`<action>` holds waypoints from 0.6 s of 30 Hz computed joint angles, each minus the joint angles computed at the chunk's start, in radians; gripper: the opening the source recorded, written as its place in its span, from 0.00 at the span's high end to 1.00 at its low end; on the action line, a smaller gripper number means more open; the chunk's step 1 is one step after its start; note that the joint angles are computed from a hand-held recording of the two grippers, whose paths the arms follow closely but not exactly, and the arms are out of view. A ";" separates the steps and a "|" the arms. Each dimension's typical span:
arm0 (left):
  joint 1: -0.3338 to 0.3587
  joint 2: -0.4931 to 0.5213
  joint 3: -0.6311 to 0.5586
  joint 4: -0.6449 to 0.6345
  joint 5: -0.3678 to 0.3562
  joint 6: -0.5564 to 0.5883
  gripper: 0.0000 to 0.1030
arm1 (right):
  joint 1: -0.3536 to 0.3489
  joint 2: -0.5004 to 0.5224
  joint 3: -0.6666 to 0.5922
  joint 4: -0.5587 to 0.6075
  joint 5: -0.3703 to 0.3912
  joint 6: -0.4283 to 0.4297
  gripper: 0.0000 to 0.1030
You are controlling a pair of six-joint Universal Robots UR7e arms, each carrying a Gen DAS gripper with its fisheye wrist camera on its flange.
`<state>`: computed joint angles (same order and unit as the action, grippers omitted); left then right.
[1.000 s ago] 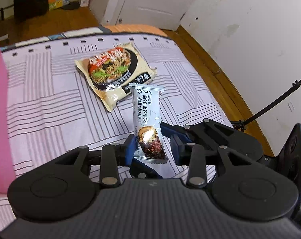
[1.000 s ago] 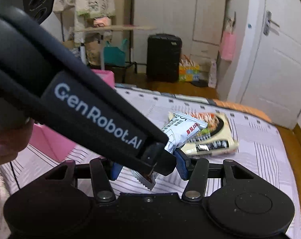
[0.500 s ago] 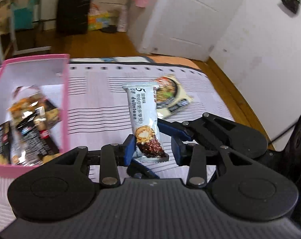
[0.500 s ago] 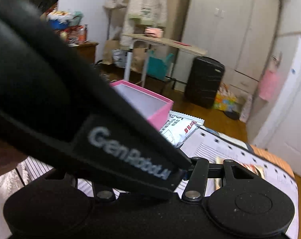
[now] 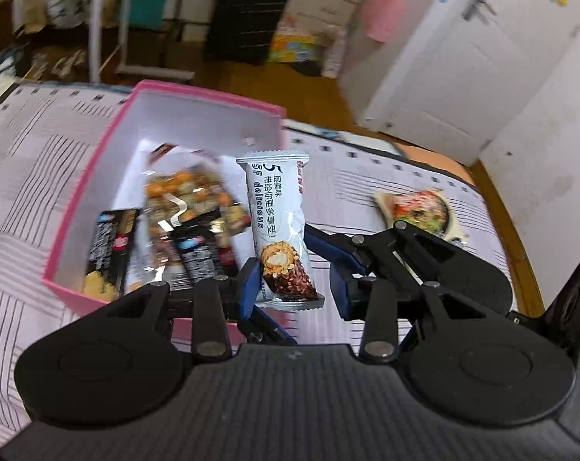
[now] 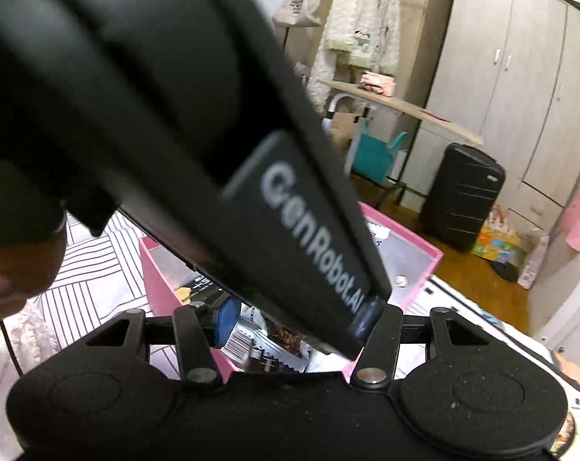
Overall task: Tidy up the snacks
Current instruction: 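Open both tools to drop the white bar into the pink box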
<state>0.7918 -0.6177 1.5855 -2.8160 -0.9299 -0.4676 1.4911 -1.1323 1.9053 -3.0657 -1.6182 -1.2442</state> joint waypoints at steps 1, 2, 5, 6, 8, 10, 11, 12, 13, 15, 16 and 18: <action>0.008 -0.001 -0.001 0.006 0.000 -0.009 0.64 | -0.002 0.010 -0.003 -0.004 0.002 0.002 0.42; 0.018 0.001 -0.006 0.016 -0.001 -0.014 0.64 | -0.005 0.021 -0.010 -0.001 0.006 0.004 0.42; 0.037 0.013 -0.025 0.045 0.003 -0.036 0.64 | -0.009 0.051 -0.030 0.012 0.008 0.000 0.36; 0.042 0.015 -0.030 0.052 0.005 -0.045 0.63 | -0.019 0.056 -0.051 0.039 0.015 -0.011 0.33; 0.048 0.027 -0.041 0.067 0.025 -0.060 0.55 | -0.024 0.060 -0.065 0.055 0.009 -0.001 0.21; 0.043 0.040 -0.052 0.090 0.078 -0.057 0.48 | -0.029 0.049 -0.049 0.024 -0.006 0.005 0.19; 0.041 0.045 -0.057 0.103 0.099 -0.050 0.48 | -0.027 0.038 -0.033 0.011 -0.015 -0.001 0.19; 0.041 0.045 -0.060 0.118 0.106 -0.052 0.48 | -0.032 0.021 -0.019 0.003 -0.013 -0.013 0.19; 0.040 0.042 -0.058 0.120 0.105 -0.051 0.48 | -0.037 0.002 -0.012 0.011 -0.011 -0.019 0.19; 0.036 0.030 -0.043 0.088 0.086 -0.023 0.48 | -0.047 -0.038 -0.013 0.053 -0.008 -0.002 0.19; 0.031 0.024 -0.038 0.076 0.077 -0.002 0.48 | -0.054 -0.065 -0.011 0.080 -0.003 0.016 0.19; 0.022 0.016 -0.035 0.062 0.064 0.028 0.48 | -0.066 -0.129 0.007 0.132 0.005 0.047 0.19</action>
<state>0.8140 -0.6014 1.5501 -2.7543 -0.8660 -0.4394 1.4254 -1.2608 1.9121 -2.9339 -1.6134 -1.1972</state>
